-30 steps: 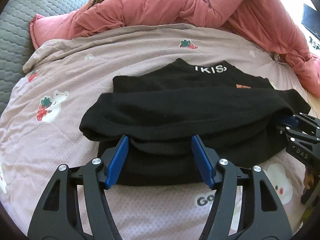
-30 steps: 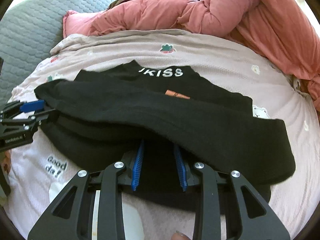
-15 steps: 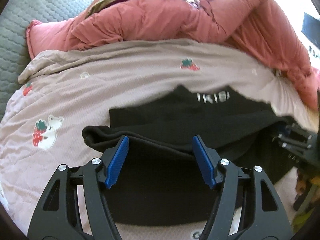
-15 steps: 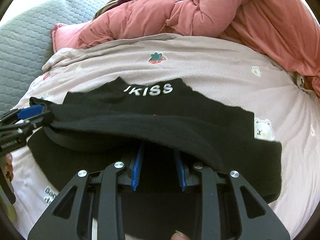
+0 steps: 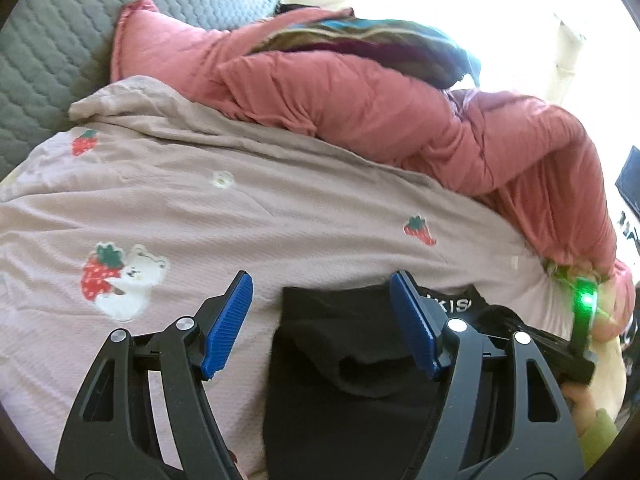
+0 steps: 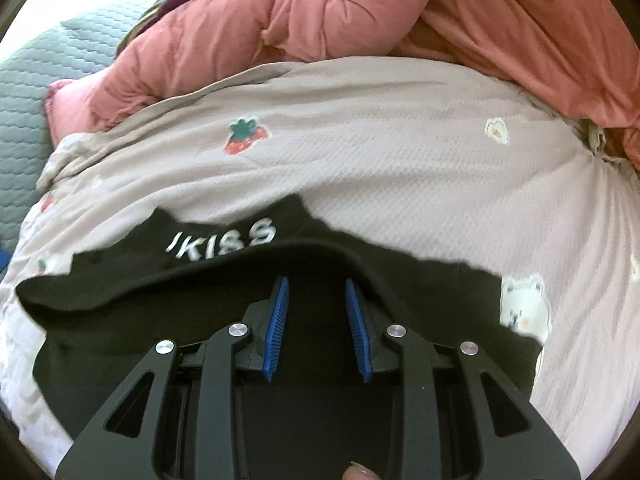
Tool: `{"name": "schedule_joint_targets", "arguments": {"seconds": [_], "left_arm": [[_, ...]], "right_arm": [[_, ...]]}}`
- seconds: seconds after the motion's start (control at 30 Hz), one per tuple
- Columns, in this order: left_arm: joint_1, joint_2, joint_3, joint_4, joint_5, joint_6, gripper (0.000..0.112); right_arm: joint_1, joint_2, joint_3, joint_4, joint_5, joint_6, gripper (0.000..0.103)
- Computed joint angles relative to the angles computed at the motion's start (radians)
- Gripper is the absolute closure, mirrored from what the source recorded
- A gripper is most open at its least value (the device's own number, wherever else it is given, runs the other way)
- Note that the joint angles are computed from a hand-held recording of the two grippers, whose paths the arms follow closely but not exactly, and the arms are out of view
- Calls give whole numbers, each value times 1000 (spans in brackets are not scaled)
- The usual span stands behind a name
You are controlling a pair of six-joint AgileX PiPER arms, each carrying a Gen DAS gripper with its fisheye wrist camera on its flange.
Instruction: Fold small clothes
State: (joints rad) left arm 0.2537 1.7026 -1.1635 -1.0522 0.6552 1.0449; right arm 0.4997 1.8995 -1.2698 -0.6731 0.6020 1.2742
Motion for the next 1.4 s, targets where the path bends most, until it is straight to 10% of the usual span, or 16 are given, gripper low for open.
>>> {"name": "schedule_joint_targets", "arguments": {"seconds": [0.3,0.47,0.7,1.1,1.4], "left_arm": [[8,29,-41,319,44,-221,44],[-74,42,-36,599,-2,-348,67],[-44,103,-82,323,272,-111,68],[-29,241,-209,-24,220,-4,35],[5,311,-309,236,178,-275,32]], "right_arm": [[-18,-132,129,-157,-53,201,69],[39,-288,320,-315,-7,389,62],[122,-409,503,-380,-5,551,61],[107,-398,460,-341,100,418,48],[-10,-262,362,-242,74,267,45]]}}
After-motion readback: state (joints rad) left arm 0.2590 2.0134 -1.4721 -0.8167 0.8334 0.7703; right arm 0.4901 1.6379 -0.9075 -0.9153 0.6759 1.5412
